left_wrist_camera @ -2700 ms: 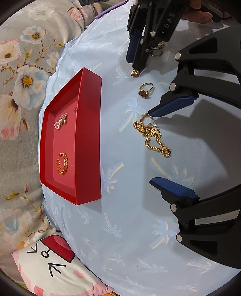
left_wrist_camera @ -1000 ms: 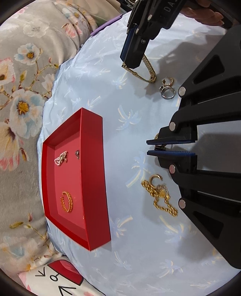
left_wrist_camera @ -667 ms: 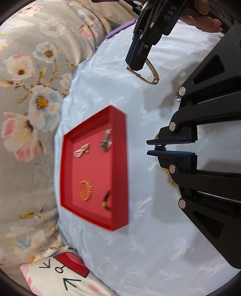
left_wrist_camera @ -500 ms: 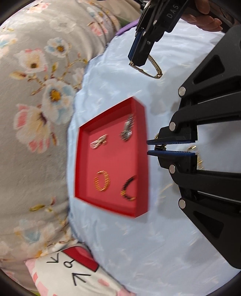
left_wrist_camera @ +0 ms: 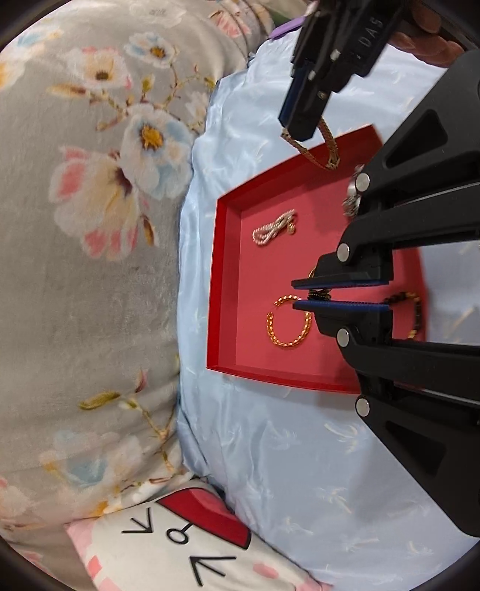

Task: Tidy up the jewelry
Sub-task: 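Carry the gold ring and watch into the red tray and open both tools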

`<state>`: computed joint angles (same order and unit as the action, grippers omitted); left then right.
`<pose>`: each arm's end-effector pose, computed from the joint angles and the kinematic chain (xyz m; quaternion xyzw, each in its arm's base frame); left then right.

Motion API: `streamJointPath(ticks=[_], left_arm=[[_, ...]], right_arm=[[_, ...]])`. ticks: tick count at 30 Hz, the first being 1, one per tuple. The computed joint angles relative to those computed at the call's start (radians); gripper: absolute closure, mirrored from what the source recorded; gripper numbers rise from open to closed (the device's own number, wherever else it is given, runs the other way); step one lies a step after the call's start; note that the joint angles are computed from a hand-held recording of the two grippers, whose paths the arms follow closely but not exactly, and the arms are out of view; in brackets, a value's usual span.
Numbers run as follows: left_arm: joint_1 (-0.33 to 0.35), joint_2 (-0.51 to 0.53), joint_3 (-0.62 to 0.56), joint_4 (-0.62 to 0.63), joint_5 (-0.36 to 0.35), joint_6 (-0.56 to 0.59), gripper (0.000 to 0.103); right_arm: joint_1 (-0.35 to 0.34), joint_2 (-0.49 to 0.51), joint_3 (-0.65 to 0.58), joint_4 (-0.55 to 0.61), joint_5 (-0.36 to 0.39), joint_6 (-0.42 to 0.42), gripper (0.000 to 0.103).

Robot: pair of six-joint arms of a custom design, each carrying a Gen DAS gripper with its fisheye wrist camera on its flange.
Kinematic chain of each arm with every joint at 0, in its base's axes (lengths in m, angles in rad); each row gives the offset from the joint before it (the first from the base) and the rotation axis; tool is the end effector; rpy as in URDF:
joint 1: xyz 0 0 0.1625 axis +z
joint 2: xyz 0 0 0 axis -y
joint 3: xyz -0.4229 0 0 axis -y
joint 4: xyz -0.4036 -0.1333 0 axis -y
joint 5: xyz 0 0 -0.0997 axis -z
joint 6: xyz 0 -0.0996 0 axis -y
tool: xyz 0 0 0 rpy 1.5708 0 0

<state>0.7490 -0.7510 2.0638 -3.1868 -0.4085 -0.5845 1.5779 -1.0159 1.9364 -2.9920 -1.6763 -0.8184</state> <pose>-0.2272 -0.5180 0.0528 0.0155 0.8303 -0.4472 0.3323 0.1271 -0.6013 0.1617 0.3761 -0.8915 0.2072 0.1446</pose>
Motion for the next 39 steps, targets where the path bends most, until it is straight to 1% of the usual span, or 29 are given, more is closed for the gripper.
streamJointPath(ticks=[4, 9, 23, 27, 28, 29, 30, 31, 32, 35, 37, 39], left_arm=[[0.046, 0.027, -0.038, -0.050, -0.025, 0.064, 0.098], [0.086, 0.046, -0.070, -0.036, -0.038, 0.075, 0.098], [0.133, 0.069, -0.106, -0.019, -0.041, 0.085, 0.098], [0.142, 0.070, -0.112, -0.025, -0.048, 0.089, 0.098], [0.142, 0.071, -0.113, -0.028, -0.044, 0.087, 0.096], [0.143, 0.070, -0.113, -0.027, -0.041, 0.078, 0.087], [0.142, 0.067, -0.112, -0.022, -0.040, 0.068, 0.070], [0.139, 0.064, -0.110, -0.014, -0.025, 0.048, 0.063], [0.134, 0.063, -0.107, -0.019, -0.011, 0.043, 0.057], [0.113, 0.044, -0.075, -0.037, 0.003, 0.025, 0.056], [0.090, 0.021, -0.036, -0.028, 0.017, -0.011, 0.056], [0.063, -0.003, 0.004, 0.022, 0.040, -0.071, 0.054]], right_arm=[[-0.002, 0.058, -0.038, -0.019, -0.034, 0.012, 0.081], [-0.008, 0.112, -0.077, -0.032, -0.071, 0.018, 0.081], [-0.007, 0.171, -0.120, -0.048, -0.099, 0.022, 0.081], [-0.013, 0.182, -0.133, -0.055, -0.089, 0.029, 0.080], [-0.016, 0.179, -0.128, -0.070, -0.078, 0.034, 0.080], [-0.017, 0.174, -0.126, -0.074, -0.071, 0.040, 0.079], [-0.018, 0.167, -0.124, -0.072, -0.065, 0.045, 0.078], [-0.020, 0.156, -0.117, -0.075, -0.054, 0.051, 0.076], [-0.022, 0.144, -0.108, -0.080, -0.045, 0.054, 0.072], [-0.033, 0.089, -0.062, -0.091, -0.009, 0.053, 0.063], [-0.042, 0.046, -0.022, -0.089, 0.011, 0.048, 0.062], [-0.052, -0.002, 0.028, -0.096, 0.023, 0.028, 0.060]])
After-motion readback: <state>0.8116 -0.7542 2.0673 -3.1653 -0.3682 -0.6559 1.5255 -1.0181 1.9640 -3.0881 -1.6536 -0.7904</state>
